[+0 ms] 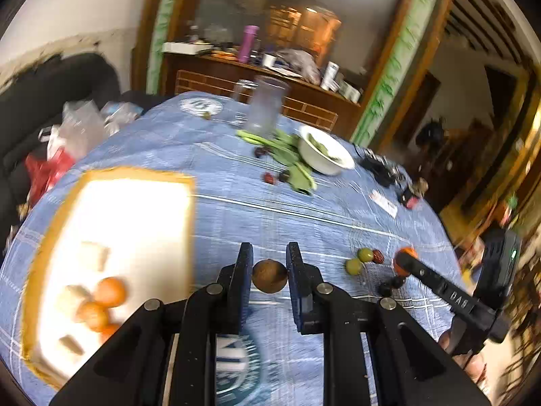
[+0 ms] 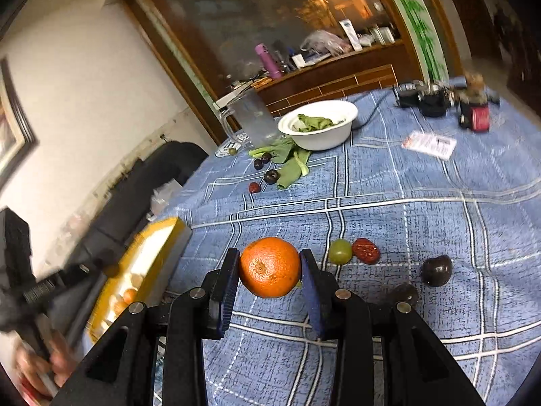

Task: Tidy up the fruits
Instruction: 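Close the left tool on the kiwi while the right tool carries the tangerine toward the tray, then lower the kiwi and tangerine into the tray and open both tools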

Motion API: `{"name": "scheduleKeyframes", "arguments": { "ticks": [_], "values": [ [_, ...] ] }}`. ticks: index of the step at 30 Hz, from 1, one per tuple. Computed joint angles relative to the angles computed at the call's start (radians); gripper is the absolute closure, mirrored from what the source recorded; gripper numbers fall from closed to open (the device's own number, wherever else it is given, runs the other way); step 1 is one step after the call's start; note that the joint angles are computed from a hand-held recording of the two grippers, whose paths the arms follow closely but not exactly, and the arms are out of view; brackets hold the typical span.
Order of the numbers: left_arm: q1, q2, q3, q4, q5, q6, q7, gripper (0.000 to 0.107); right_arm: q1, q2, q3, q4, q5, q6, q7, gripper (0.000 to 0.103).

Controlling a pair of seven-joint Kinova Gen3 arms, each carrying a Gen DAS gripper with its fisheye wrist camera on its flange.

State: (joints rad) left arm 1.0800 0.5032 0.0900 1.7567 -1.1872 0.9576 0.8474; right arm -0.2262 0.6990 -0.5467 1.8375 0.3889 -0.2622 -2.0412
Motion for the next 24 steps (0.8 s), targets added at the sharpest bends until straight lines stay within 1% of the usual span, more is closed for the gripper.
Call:
{"name": "scheduleKeyframes", "arguments": {
  "ticks": [1,2,3,6,7,9,10,11,13,16,19,20,22,24],
  "values": [
    [0.011,-0.032,-0.008,0.046,0.0,0.002,0.041,0.088,-0.039,-0.016,0.028,0.002,-0.024,0.008,0.011,0.064],
    [0.016,-0.06,-0.012,0.093,-0.015,-0.012,0.081,0.088,-0.063,-0.026,0.037,0.0,-0.033,0.024,0.014,0.064],
    [0.026,-0.088,-0.024,0.139,-0.031,-0.029,0.122,0.088,-0.082,-0.033,0.029,-0.007,-0.033,0.053,0.018,0.064],
    [-0.016,-0.177,0.013,0.272,-0.078,-0.058,0.232,0.088,-0.149,-0.046,0.012,-0.049,-0.057,0.138,0.056,0.064],
    [-0.043,-0.201,0.034,0.302,-0.079,-0.06,0.245,0.088,-0.165,-0.045,-0.009,-0.077,-0.066,0.179,0.069,0.064],
    [-0.077,-0.231,0.053,0.34,-0.064,-0.059,0.238,0.088,-0.176,-0.024,-0.072,-0.147,-0.074,0.26,0.1,0.064],
    [-0.097,-0.242,0.061,0.354,-0.052,-0.054,0.227,0.088,-0.187,-0.012,-0.092,-0.186,-0.09,0.301,0.13,0.064],
    [-0.115,-0.25,0.06,0.366,-0.041,-0.058,0.213,0.088,-0.217,0.0,-0.094,-0.232,-0.112,0.342,0.162,0.064],
    [-0.183,-0.265,0.068,0.41,-0.057,-0.112,0.223,0.088,-0.308,0.026,-0.058,-0.325,-0.109,0.413,0.187,0.064],
    [-0.279,-0.25,0.062,0.463,-0.119,-0.218,0.274,0.088,-0.447,0.094,0.009,-0.464,-0.064,0.5,0.179,0.064],
    [-0.362,-0.213,0.047,0.495,-0.224,-0.327,0.365,0.088,-0.581,0.158,0.114,-0.603,-0.089,0.606,0.218,0.064],
    [-0.384,-0.2,0.045,0.496,-0.248,-0.349,0.38,0.088,-0.627,0.181,0.157,-0.649,-0.086,0.636,0.224,0.064],
    [-0.418,-0.177,0.044,0.489,-0.267,-0.384,0.376,0.088,-0.671,0.22,0.196,-0.73,-0.089,0.706,0.232,0.064],
    [-0.438,-0.152,0.04,0.475,-0.266,-0.408,0.366,0.087,-0.706,0.251,0.238,-0.783,-0.102,0.739,0.238,0.063]
  ]
}}
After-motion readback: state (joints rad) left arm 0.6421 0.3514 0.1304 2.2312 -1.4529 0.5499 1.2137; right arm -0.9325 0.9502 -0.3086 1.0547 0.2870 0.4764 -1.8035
